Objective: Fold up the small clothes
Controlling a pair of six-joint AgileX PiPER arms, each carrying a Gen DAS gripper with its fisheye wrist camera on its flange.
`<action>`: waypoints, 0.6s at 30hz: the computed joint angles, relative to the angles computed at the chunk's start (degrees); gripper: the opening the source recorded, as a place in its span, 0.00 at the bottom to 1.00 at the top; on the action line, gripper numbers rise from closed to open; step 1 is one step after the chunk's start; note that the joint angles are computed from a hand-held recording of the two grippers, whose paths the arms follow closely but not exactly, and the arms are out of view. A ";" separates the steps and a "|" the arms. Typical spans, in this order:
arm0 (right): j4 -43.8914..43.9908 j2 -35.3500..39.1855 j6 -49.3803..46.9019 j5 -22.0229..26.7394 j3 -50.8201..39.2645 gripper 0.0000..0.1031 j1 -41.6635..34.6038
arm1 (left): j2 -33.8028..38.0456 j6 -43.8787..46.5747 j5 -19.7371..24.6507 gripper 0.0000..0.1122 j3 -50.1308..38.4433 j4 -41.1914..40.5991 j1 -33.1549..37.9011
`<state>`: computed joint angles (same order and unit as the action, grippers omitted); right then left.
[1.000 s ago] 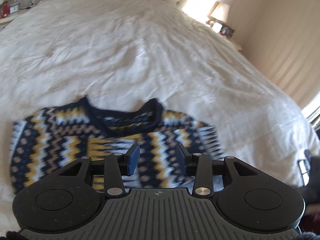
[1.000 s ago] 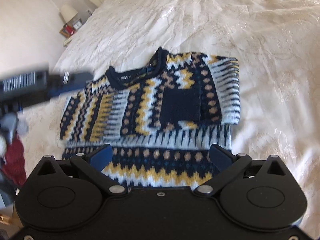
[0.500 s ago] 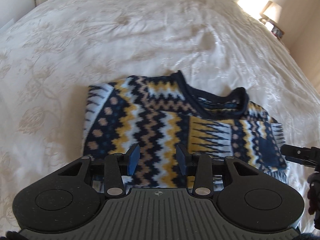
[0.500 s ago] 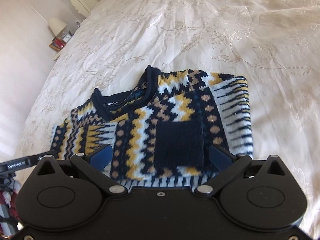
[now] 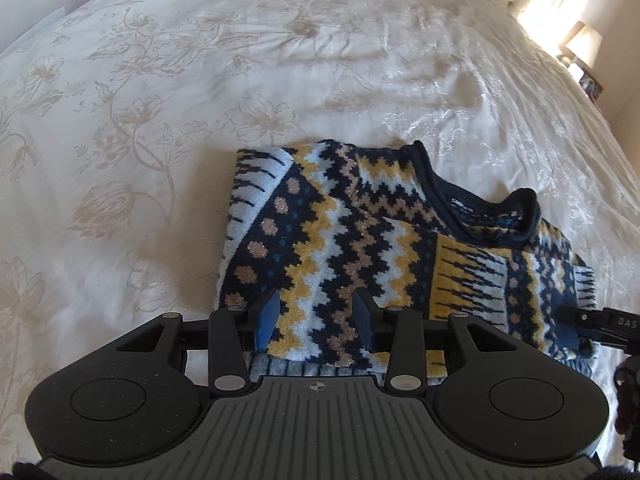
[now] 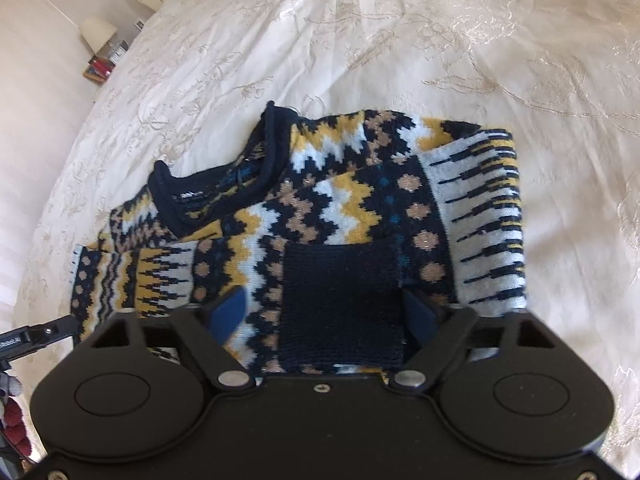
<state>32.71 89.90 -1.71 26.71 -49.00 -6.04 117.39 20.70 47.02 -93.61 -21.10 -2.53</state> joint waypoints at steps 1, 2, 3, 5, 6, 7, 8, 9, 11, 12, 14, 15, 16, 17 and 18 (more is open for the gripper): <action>-1.34 0.00 1.03 0.25 -0.25 0.59 0.04 | -0.03 -0.14 -0.02 0.34 0.03 0.07 0.05; -1.99 -0.08 1.42 0.53 -0.42 0.49 -0.03 | -0.15 -0.16 -0.10 0.34 0.15 0.15 0.07; -2.60 -0.20 1.87 0.92 -0.62 0.43 -0.10 | -0.24 -0.15 -0.16 0.34 0.23 0.24 0.03; -3.30 -0.85 1.84 1.46 -1.07 0.25 0.01 | -0.19 -0.05 -0.14 0.34 0.03 0.34 -0.09; -3.87 -1.59 1.79 1.59 -1.22 0.22 0.41 | -0.18 0.13 -0.09 0.34 -0.12 0.30 -0.09; -3.98 -2.19 1.12 1.68 -1.72 0.20 1.04 | -0.17 0.30 -0.07 0.34 -0.31 0.23 -0.11; -3.77 -3.37 0.33 2.01 -2.02 0.18 1.47 | -0.14 0.52 -0.02 0.34 -0.55 0.09 -0.15; -2.27 -4.79 -1.61 2.48 -2.21 0.18 1.55 | -0.08 0.82 0.00 0.34 -0.83 -0.17 -0.16; -0.90 -8.29 -3.78 2.86 -2.27 0.17 1.54 | 0.52 1.29 0.40 0.34 -2.17 -0.50 -0.16; -3.27 -9.88 -1.93 2.82 -2.25 0.17 1.87 | 1.01 1.46 0.60 0.34 -3.08 -0.63 -0.19; -9.99 -11.11 4.42 3.29 -2.26 0.17 2.11 | 2.43 1.14 1.01 0.35 -5.32 -0.46 -0.35; -13.28 -10.40 7.77 3.83 -2.39 0.17 2.11 | 3.43 0.58 1.23 0.35 -6.67 -0.10 -0.55; -16.79 -9.10 11.06 4.71 -2.67 0.17 2.05 | 4.36 -0.18 1.43 0.35 -7.94 0.41 -0.77; -19.15 -7.96 13.24 5.23 -2.64 0.17 1.86 | 5.39 -1.05 1.59 0.35 -9.32 1.06 -1.02; -20.12 -7.01 14.17 5.56 -2.47 0.17 1.49 | 6.47 -1.75 1.71 0.35 -10.66 1.76 -1.25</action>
